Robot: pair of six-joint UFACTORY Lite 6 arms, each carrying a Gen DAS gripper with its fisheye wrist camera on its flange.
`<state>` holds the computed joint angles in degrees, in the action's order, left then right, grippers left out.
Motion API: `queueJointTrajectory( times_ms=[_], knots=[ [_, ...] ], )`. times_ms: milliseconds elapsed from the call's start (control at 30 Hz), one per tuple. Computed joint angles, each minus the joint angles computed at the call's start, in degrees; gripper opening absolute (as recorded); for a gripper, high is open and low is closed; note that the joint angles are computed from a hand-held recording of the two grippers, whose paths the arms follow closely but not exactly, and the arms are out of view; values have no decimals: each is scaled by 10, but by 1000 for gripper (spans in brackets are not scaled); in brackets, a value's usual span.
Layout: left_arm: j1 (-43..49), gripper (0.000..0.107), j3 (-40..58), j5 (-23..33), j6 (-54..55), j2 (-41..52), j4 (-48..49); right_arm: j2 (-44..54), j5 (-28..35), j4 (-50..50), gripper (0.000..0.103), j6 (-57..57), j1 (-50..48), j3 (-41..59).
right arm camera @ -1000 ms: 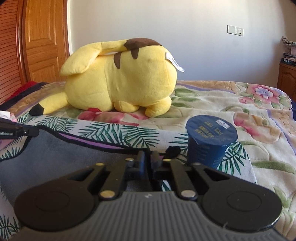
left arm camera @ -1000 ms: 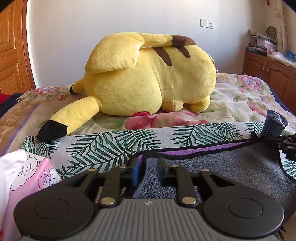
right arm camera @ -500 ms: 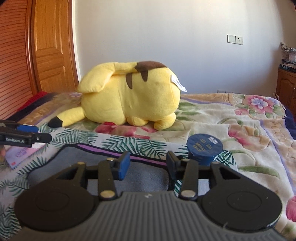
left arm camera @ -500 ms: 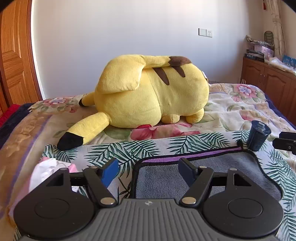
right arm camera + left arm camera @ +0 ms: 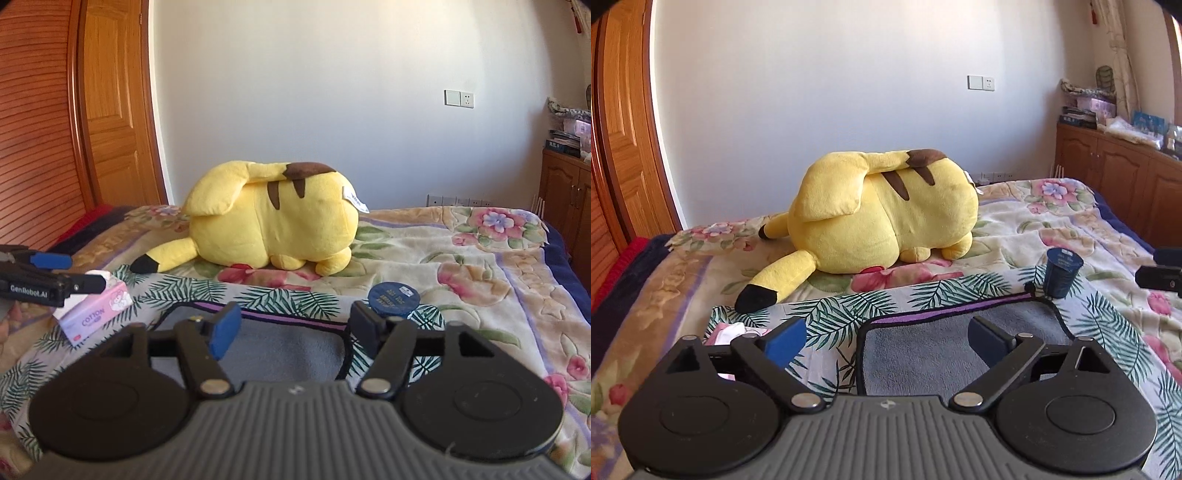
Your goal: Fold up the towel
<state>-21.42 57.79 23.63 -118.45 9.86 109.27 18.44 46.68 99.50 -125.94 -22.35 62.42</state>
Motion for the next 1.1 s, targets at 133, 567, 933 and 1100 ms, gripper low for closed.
queueJointTrajectory(
  times_ms=[133,567,933,1100],
  knots=[
    [-23,80,-44,9,1,-37,-16,-34,10,3,86,-12,-10,-41],
    [-98,86,-181,70,-105,-117,33,-106,24,4,103,-53,-26,-152],
    [-164,87,-236,116,-88,-165,-37,-148,40,-4,103,-70,-59,-224],
    [-209,87,-256,141,-15,-225,-121,-190,58,-39,103,-51,-92,-255]
  ],
)
